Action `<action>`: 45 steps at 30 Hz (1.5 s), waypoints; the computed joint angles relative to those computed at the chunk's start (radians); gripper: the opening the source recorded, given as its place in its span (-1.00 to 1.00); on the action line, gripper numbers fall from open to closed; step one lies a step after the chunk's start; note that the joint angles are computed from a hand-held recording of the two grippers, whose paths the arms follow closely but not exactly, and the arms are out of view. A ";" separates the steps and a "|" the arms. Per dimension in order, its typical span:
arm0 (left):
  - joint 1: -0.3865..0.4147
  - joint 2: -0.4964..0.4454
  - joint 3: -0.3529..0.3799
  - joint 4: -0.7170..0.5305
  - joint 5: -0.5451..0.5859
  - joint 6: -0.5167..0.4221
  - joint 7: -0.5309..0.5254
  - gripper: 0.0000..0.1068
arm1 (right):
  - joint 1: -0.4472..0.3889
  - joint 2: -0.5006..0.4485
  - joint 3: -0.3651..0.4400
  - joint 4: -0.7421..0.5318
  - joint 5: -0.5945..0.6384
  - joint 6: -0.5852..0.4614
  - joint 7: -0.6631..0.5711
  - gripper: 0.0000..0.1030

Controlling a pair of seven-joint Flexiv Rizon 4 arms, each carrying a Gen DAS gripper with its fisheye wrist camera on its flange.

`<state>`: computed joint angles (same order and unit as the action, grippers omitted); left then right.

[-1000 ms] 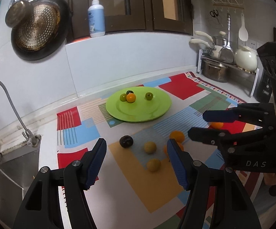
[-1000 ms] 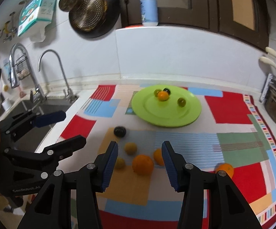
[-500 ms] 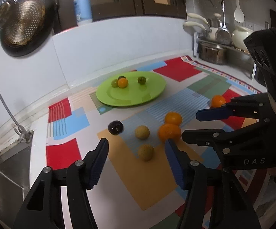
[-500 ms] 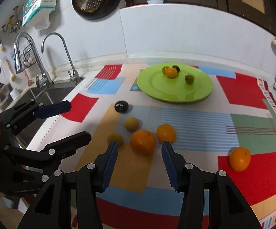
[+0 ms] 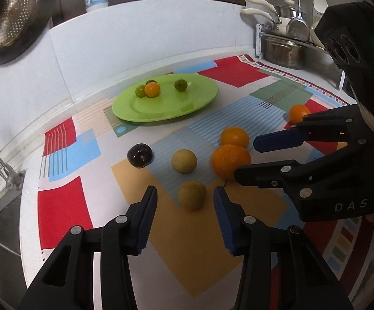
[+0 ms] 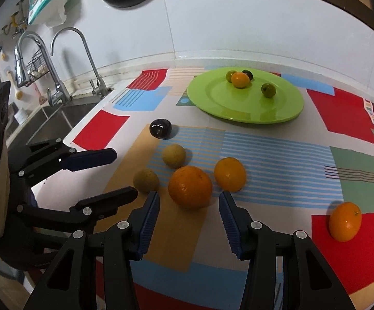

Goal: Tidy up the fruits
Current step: 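Move both open tools toward the tan fruit and the large orange, then close the left tool on the tan round fruit while the right tool closes on the large orange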

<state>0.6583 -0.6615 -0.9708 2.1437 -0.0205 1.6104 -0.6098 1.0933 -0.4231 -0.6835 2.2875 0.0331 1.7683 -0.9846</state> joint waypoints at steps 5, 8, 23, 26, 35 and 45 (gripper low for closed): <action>-0.024 -0.001 0.017 -0.027 -0.044 -0.068 0.011 -0.31 | -0.073 -0.002 0.071 -0.019 -0.011 -0.001 -0.002 -0.06; -0.047 0.003 0.036 -0.032 -0.070 -0.076 0.030 -0.35 | -0.127 -0.002 0.125 -0.032 -0.022 -0.004 0.004 -0.05; -0.103 0.045 0.080 -0.034 -0.223 -0.102 0.056 -0.50 | -0.303 -0.012 0.298 -0.071 -0.066 0.006 0.029 -0.18; -0.088 0.057 0.065 -0.022 -0.236 -0.091 0.039 -0.50 | -0.289 -0.012 0.285 -0.068 -0.062 0.005 0.029 -0.18; -0.032 0.082 0.008 0.004 -0.225 -0.072 -0.018 -0.50 | -0.195 0.009 0.194 -0.041 -0.038 0.017 0.013 -0.18; 0.026 0.113 -0.055 0.021 -0.156 -0.027 -0.119 -0.50 | -0.034 0.047 0.029 -0.004 0.017 0.031 -0.020 -0.18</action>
